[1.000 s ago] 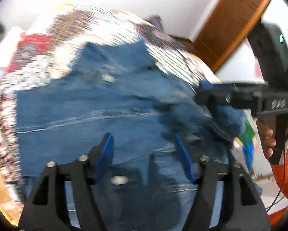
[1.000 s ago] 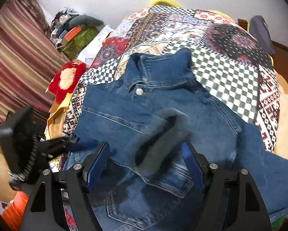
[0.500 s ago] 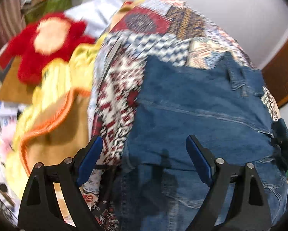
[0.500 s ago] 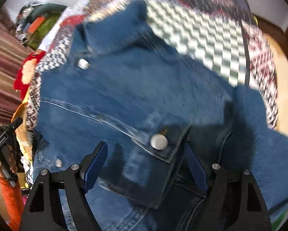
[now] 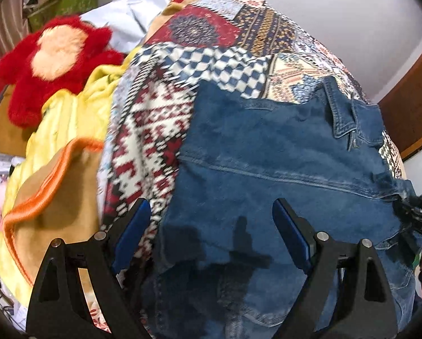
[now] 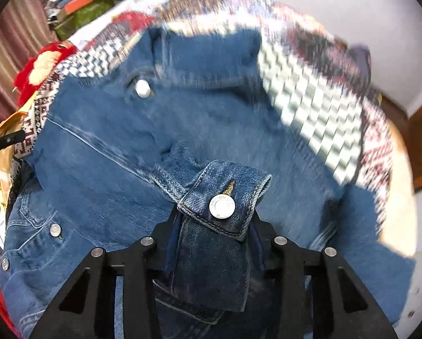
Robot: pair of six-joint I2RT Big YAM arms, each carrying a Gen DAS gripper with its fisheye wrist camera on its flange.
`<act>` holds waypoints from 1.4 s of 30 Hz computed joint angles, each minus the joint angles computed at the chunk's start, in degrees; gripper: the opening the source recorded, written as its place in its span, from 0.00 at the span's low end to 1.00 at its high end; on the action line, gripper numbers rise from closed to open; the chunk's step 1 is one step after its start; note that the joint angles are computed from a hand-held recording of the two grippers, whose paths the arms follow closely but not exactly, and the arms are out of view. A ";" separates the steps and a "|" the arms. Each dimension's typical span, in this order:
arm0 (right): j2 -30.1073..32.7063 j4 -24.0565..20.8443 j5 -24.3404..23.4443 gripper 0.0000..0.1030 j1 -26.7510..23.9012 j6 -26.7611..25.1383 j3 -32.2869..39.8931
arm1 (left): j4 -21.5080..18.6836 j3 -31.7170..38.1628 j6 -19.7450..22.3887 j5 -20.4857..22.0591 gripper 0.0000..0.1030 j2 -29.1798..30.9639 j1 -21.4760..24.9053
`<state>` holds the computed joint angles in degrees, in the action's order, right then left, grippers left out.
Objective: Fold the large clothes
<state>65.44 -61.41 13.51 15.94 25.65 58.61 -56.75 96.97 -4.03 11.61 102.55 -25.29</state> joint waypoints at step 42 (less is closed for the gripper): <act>-32.26 -15.65 -2.04 0.69 -18.29 1.78 -3.02 | 1.94 4.71 5.50 -10.27 0.97 -4.02 -19.06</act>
<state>33.17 -77.07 11.47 -2.34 27.43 55.59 -54.80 101.68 1.46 1.34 98.54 -44.35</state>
